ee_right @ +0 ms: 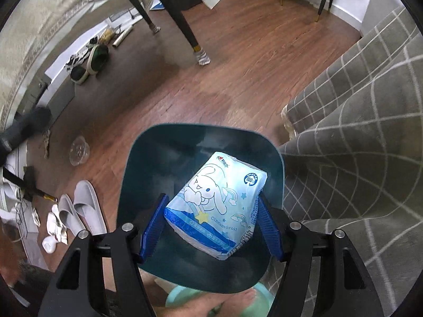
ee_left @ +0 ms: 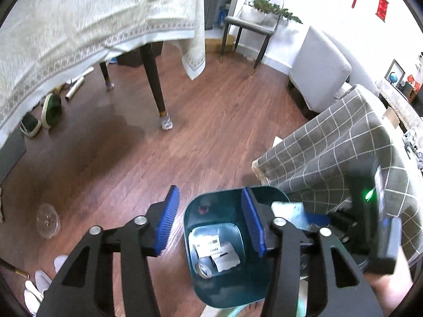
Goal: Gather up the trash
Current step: 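Carry the card sheet and tissue pack over the bin and release both, then move both tools back toward the table with the foil and lids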
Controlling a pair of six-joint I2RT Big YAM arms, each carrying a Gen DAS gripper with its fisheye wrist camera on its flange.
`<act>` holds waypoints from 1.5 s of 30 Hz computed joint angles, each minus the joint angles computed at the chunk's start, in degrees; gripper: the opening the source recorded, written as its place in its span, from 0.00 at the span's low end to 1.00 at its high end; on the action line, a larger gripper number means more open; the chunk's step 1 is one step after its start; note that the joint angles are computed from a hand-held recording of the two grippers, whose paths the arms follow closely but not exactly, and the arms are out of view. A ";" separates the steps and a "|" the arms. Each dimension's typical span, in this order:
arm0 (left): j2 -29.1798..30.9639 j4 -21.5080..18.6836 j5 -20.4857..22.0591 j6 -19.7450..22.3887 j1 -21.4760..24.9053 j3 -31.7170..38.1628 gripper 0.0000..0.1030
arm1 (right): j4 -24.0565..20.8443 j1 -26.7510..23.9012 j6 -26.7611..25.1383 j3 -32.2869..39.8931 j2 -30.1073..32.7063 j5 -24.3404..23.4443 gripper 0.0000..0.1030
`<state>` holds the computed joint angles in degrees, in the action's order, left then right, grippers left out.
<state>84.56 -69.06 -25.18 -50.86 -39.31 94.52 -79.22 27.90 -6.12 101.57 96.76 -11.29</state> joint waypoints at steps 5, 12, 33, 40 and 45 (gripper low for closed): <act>-0.61 2.74 -0.86 1.89 -0.20 1.23 0.41 | -0.03 0.92 -3.67 -2.76 -1.06 0.37 0.65; -0.89 5.65 -3.20 3.04 -0.97 3.48 0.39 | 0.24 1.48 -5.82 -5.95 -1.57 3.49 0.70; 0.91 7.47 -7.90 6.07 -3.05 10.78 0.39 | 2.79 -1.53 -7.51 -4.28 -8.40 -5.25 0.79; 2.45 7.87 -9.91 7.93 -4.20 13.83 0.48 | 4.82 -1.83 -8.64 -2.90 -11.87 -8.24 0.78; 3.85 7.96 -10.39 9.10 -4.74 16.10 0.57 | 6.45 -3.49 -9.44 -1.74 -13.98 -9.27 0.73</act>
<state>88.41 -61.10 -35.57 -41.76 -44.05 110.62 -72.77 24.41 -15.56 99.83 82.79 -20.56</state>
